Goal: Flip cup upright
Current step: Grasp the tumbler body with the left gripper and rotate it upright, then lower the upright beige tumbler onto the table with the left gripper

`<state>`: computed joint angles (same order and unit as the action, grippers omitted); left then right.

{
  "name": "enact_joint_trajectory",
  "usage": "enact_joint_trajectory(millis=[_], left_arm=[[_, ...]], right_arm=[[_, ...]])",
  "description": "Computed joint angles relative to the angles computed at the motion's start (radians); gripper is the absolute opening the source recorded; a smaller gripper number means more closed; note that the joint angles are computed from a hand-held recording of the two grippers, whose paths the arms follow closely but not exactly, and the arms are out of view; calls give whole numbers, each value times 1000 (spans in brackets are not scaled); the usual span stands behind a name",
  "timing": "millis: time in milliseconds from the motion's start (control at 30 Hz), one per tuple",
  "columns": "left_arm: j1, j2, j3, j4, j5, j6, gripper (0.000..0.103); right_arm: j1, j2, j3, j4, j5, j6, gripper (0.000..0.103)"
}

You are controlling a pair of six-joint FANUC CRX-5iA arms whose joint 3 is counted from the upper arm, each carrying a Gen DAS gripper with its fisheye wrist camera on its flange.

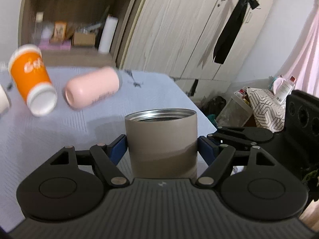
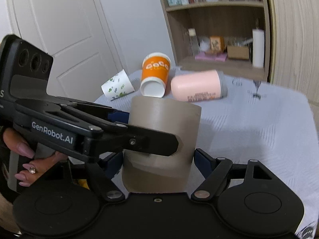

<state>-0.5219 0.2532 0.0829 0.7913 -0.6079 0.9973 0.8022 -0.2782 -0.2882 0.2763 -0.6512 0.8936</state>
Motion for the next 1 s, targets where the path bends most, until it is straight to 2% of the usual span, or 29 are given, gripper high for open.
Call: enact_joint_trajectory(millis=[67,133,300,367,433,533,667,833,1000], left_arm=[[-11,-10,-18,7,49,-47,75],[-24,-21,-55,64,108,-136,75],[-35,-37,-96,138,156,-238,75],[-36,-35,-99,146,167,-254,75],[-47,-36,-114,167,203,-293,75],[-75,-35,-144,241,284,-408,75],[-78,-14,-121,223,307,-414,76],[-100,23,-113,347,357,-546,76],[-120,58,-96,488,378,-673,76]], right_arm=[[8,-2,-27,76,28,-36,82],[14,-4,-65,172,63,-92,82],[12,-21,-161,378,157,-277,82],[10,-13,-188,475,174,-328,82],[4,-4,-194,510,181,-344,82],[-10,9,-203,563,198,-372,82],[-42,23,-242,726,233,-486,82],[-92,67,-264,949,237,-607,82],[-136,92,-250,980,268,-616,82]])
